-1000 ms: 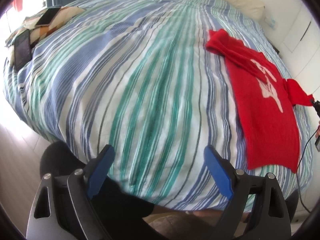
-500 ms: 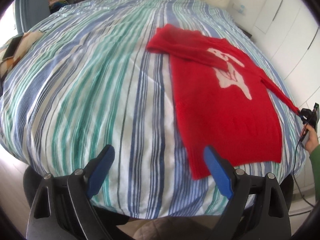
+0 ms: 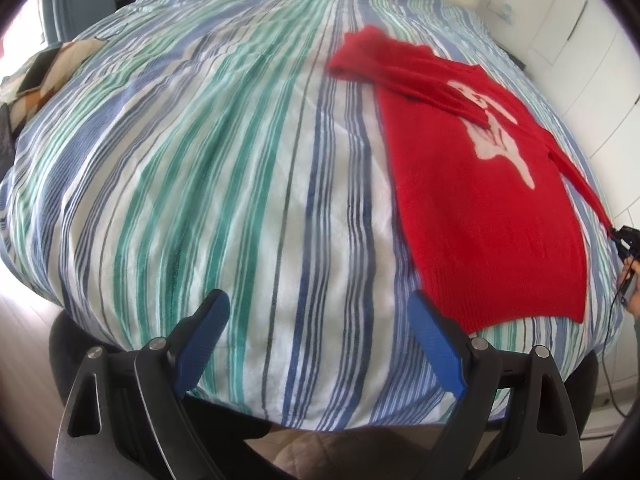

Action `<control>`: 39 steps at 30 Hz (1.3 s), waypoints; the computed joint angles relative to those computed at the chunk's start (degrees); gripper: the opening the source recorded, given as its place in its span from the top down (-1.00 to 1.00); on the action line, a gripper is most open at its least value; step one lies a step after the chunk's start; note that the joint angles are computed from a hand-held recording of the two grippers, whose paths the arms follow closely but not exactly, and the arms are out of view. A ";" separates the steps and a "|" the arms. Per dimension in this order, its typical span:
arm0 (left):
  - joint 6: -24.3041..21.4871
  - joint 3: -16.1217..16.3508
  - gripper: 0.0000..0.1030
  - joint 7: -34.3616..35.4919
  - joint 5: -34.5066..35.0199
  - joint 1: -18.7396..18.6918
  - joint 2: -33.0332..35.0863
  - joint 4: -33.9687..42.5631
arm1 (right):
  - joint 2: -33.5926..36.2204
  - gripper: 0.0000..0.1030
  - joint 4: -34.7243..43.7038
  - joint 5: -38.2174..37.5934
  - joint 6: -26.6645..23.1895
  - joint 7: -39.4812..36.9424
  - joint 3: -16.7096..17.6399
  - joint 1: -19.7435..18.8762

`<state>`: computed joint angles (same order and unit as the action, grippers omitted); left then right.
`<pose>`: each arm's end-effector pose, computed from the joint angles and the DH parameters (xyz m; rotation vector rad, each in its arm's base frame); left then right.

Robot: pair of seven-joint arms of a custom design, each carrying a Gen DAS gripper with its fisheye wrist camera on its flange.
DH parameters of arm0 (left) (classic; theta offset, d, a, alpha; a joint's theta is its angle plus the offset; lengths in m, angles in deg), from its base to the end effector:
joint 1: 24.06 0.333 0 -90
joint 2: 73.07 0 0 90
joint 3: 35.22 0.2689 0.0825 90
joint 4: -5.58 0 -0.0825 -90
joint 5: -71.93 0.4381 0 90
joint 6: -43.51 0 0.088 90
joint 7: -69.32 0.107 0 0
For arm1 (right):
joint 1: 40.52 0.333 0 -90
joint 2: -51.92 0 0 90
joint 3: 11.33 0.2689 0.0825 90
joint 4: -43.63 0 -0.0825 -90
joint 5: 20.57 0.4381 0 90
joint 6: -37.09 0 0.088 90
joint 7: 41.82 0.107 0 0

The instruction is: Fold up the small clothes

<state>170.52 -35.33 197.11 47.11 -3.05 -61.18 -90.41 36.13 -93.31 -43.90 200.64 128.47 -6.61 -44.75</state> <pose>0.6565 0.2362 0.4537 -1.9255 2.1065 -0.6710 0.5586 0.0267 0.4337 -0.6328 2.3271 -0.4218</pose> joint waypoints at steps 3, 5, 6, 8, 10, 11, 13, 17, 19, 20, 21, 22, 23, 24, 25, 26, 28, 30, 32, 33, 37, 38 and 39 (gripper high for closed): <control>1.45 -0.12 -0.78 0.91 0.02 -0.25 -1.03 -1.26 | 1.35 0.93 4.65 -6.65 -12.27 1.41 2.79 -0.75; 2.35 0.08 -0.78 0.94 0.65 -0.45 -1.25 -1.66 | 2.20 0.94 5.74 -8.30 -15.91 0.72 1.99 0.57; 2.65 0.22 -0.78 0.68 1.15 -0.51 -1.20 -1.68 | 2.68 0.94 6.11 -9.14 -16.61 1.10 1.59 1.19; 2.81 0.48 -0.78 -0.05 1.94 -0.48 -0.81 -1.27 | 3.15 0.94 6.63 -11.42 -17.59 2.07 0.99 2.25; 3.23 0.62 -0.78 -0.62 2.26 -0.29 -0.60 -1.08 | 2.22 0.91 5.26 -13.29 -15.83 3.91 0.22 2.80; 3.66 0.66 -0.78 -0.86 2.36 -0.20 -0.60 -1.16 | 1.41 0.86 4.00 -13.92 -13.91 4.90 -0.18 2.82; 4.13 0.72 -0.78 -1.42 2.62 -0.04 -0.37 -1.04 | -0.39 0.64 1.69 -15.52 -10.79 7.04 -0.27 2.12; 4.98 0.62 -0.78 -2.00 3.16 0.11 0.24 -0.98 | -4.20 -0.11 -0.77 -18.80 -12.46 11.24 2.09 0.86; 5.05 0.57 -0.78 -2.21 3.74 0.13 0.62 -0.76 | -6.70 -0.54 -1.87 -20.34 -15.57 13.96 3.88 0.59; 5.05 0.52 -0.78 -2.20 3.87 0.17 0.73 -0.68 | -8.15 -0.56 -2.43 -20.93 -18.05 15.13 4.89 0.71; 5.16 0.47 -0.78 -2.11 3.93 0.23 0.81 -0.59 | -8.93 -0.57 -2.49 -21.50 -20.08 16.07 5.68 0.86; 5.39 0.43 -0.78 -2.03 3.98 0.28 0.87 -0.51 | -10.01 -0.57 -3.01 -21.80 -21.44 16.60 6.08 1.30; 5.72 0.40 -0.78 -1.94 4.04 0.31 0.91 -0.41 | -11.12 -0.57 -3.53 -22.07 -22.85 17.14 6.58 1.76; 6.03 0.34 -0.78 -1.79 4.06 0.34 1.03 -0.14 | -12.25 -0.57 -3.99 -22.46 -24.41 17.78 7.26 2.23; 6.32 0.24 -0.78 -1.50 3.92 0.39 1.18 0.29 | -13.22 -0.57 -4.38 -22.70 -25.58 18.25 7.83 2.83; 6.61 0.07 -0.78 -0.98 3.57 0.48 1.42 0.91 | -14.57 -0.57 -5.16 -22.60 -26.35 18.40 8.20 3.70; 7.37 -0.44 -0.78 0.39 2.47 0.61 2.18 2.84 | -16.28 -0.57 -5.85 -22.78 -26.67 18.46 9.21 5.29; 8.21 -1.25 -0.78 1.98 0.92 0.68 3.56 5.94 | -16.39 -0.57 -5.17 -22.73 -25.95 16.84 10.00 7.08; 8.51 -2.41 -0.78 3.45 -0.94 0.65 5.53 10.16 | -14.79 -0.57 -3.34 -23.51 -23.92 15.44 11.07 8.53; 8.34 -3.13 -0.78 4.27 -1.87 0.60 6.67 12.60 | -13.43 -0.57 -2.10 -24.25 -22.96 15.01 11.86 9.14; 7.93 -6.60 -0.90 10.31 -4.21 -0.43 11.90 22.24 | -7.38 -0.58 2.56 -29.20 -20.41 14.31 14.40 11.58; 6.43 -7.44 -0.90 12.39 -3.51 -1.02 14.00 25.51 | -5.20 -0.58 4.06 -30.72 -20.43 14.32 14.76 12.21; 4.34 -8.28 -0.90 14.77 -2.37 -1.78 16.44 29.13 | -3.62 -0.58 4.94 -31.92 -20.59 14.50 14.91 13.00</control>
<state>174.86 -43.61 211.88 44.74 -4.83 -44.74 -61.28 32.52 -88.37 -75.81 180.04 142.97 8.31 -31.75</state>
